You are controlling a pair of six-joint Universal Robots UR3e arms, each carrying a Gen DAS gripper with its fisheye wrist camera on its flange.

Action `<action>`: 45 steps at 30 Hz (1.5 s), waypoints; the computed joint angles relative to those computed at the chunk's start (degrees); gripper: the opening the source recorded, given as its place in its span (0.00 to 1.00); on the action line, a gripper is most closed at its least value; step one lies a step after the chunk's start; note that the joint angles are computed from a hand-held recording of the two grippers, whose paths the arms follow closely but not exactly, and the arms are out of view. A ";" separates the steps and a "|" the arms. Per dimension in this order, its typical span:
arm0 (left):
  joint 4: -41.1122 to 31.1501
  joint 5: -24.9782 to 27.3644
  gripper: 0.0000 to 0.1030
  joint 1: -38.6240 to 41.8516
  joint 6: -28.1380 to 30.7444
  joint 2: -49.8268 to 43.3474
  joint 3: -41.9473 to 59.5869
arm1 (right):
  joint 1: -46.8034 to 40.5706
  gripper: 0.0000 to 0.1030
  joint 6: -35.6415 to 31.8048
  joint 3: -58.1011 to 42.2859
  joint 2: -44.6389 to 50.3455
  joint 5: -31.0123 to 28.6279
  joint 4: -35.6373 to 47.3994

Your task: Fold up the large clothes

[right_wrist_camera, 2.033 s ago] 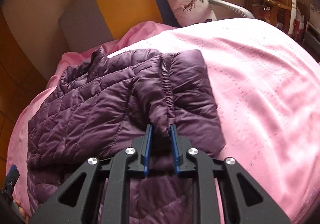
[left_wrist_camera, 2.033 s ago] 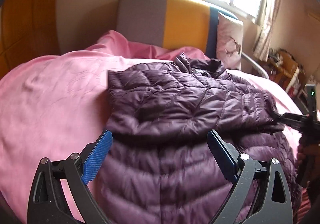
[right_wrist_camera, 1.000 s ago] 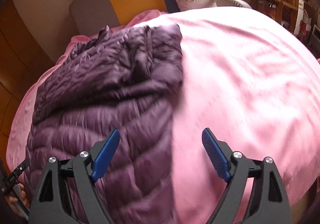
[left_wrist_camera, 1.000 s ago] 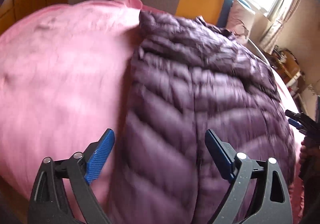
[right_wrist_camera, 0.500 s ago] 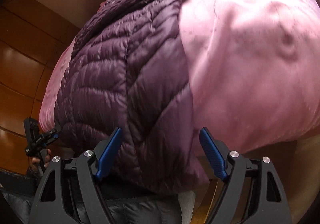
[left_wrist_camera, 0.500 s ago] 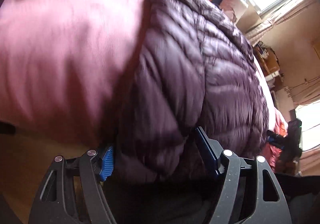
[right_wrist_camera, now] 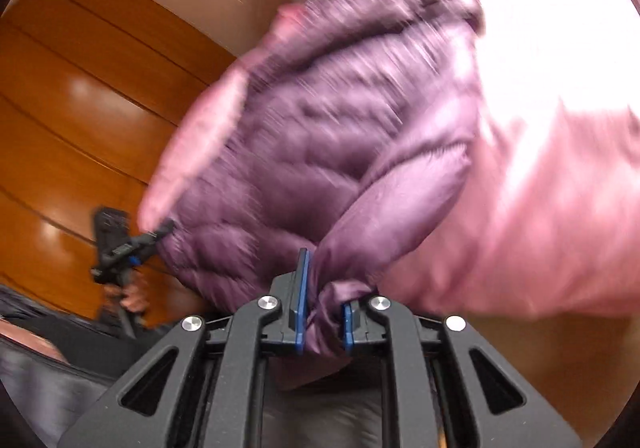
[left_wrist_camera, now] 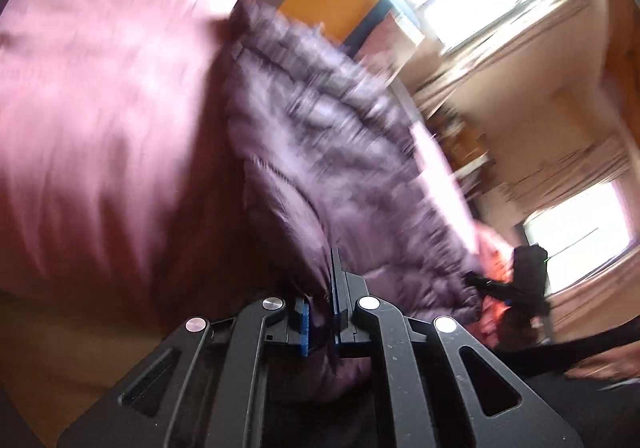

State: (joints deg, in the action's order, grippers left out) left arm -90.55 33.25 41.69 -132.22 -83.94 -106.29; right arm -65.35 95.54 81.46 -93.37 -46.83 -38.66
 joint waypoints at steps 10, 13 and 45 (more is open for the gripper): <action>15.23 -10.45 0.06 -7.13 -18.74 -15.12 15.92 | 7.02 0.11 14.81 -12.52 10.56 17.37 -5.50; 25.84 -9.15 0.06 -9.73 -29.20 -22.37 21.55 | 9.94 0.11 28.92 -11.90 14.62 19.60 -19.95; 35.32 4.06 0.73 -13.59 -46.55 -43.92 39.88 | 12.84 0.84 54.25 -0.66 20.26 11.15 -60.27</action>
